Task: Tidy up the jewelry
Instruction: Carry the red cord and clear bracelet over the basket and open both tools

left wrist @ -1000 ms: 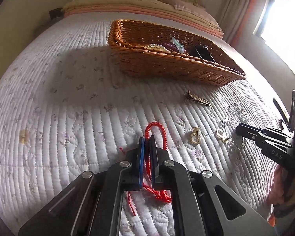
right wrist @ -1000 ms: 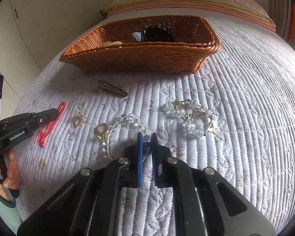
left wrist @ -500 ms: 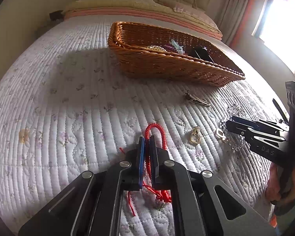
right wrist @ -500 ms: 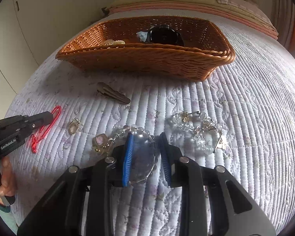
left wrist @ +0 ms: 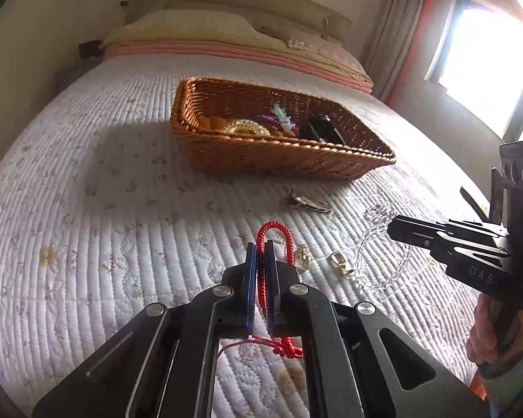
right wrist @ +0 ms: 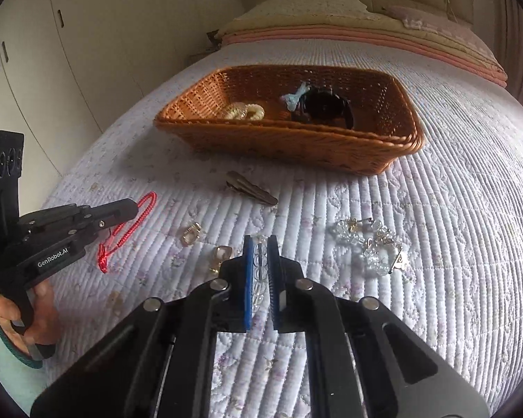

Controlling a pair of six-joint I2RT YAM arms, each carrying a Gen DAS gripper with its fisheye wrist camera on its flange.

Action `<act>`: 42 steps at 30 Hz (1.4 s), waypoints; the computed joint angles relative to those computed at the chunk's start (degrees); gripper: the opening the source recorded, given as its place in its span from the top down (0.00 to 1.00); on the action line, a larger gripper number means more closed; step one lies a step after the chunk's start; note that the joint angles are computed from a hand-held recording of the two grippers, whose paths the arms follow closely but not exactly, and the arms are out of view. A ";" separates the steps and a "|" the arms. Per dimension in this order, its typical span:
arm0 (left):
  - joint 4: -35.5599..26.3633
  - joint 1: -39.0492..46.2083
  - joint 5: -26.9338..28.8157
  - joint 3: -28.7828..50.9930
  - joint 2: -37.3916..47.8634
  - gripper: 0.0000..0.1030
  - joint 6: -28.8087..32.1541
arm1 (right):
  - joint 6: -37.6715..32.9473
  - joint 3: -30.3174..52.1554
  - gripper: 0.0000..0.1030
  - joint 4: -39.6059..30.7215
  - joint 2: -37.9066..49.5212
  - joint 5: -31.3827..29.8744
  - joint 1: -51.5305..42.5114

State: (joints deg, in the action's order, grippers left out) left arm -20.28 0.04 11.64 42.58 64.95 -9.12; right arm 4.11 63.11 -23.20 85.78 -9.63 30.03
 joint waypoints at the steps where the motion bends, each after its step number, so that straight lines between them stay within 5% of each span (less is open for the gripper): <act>1: -0.39 -0.15 0.40 0.51 -0.61 0.98 -0.19 | -0.11 0.27 0.94 -0.64 -0.84 0.08 0.05; 8: -2.30 -2.07 -1.46 6.26 -1.95 0.98 -0.65 | -0.67 5.41 0.94 -4.02 -3.54 -2.42 -2.03; 17: -2.33 -2.64 -4.41 22.30 9.55 0.98 0.00 | -2.31 21.93 0.94 -7.07 3.83 -1.99 -3.93; 27: 1.65 1.48 -0.57 37.73 31.59 0.98 -3.17 | -1.17 51.59 0.94 -16.09 28.29 -6.24 -5.05; 34: 4.39 1.79 -0.99 38.64 38.06 0.98 -4.36 | 0.07 71.75 0.94 -25.74 45.21 -9.98 -5.24; 42: 3.87 0.81 -3.48 39.93 40.97 0.97 -3.46 | 0.76 80.95 0.94 -29.21 53.47 -7.95 -4.80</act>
State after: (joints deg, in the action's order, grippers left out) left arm -16.41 0.84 8.16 82.51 105.91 -12.59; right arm 4.87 144.07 -52.41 139.24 -17.59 25.23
